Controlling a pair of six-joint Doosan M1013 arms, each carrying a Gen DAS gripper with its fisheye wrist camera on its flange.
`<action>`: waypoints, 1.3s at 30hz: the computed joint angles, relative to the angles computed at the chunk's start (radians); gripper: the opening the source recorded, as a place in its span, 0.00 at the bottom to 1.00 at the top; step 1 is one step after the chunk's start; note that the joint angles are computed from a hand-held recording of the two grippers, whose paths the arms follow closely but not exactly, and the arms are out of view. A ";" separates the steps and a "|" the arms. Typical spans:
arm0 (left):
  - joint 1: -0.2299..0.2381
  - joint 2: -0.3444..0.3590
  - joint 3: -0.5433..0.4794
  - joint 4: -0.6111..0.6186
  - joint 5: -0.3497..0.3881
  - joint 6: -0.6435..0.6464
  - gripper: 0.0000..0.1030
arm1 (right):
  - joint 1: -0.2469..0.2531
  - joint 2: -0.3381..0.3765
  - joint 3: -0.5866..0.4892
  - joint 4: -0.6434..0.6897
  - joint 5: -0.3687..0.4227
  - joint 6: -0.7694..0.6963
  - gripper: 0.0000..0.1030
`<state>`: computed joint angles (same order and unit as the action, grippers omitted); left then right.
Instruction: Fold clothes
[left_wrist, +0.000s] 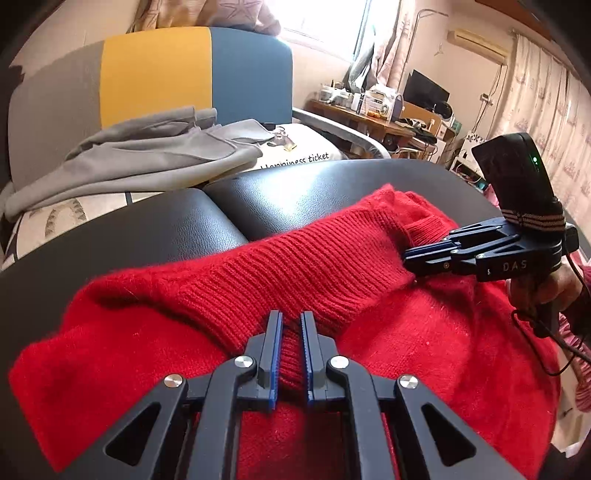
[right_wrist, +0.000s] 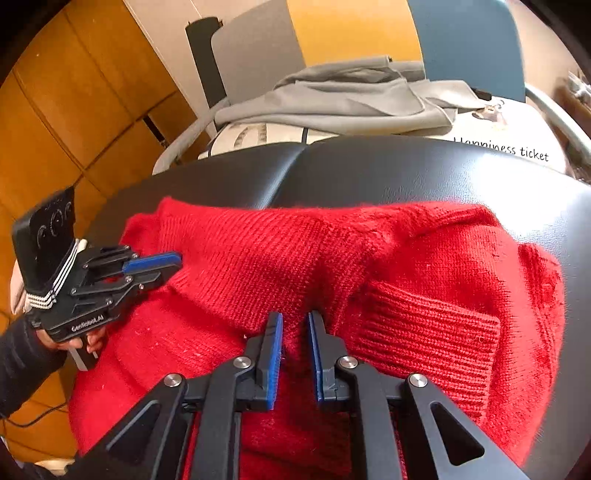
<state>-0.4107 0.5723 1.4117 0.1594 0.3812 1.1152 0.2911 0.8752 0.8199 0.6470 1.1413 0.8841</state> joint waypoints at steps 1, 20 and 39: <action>0.001 0.000 0.001 -0.003 -0.002 -0.001 0.09 | -0.003 -0.002 0.009 0.017 -0.009 -0.004 0.12; -0.077 -0.080 0.069 0.526 0.154 -0.635 0.18 | 0.037 -0.142 0.189 -0.071 -0.272 0.103 0.62; -0.221 -0.367 0.515 0.691 0.149 -1.280 0.19 | -0.111 -0.380 0.590 0.179 -0.193 0.057 0.69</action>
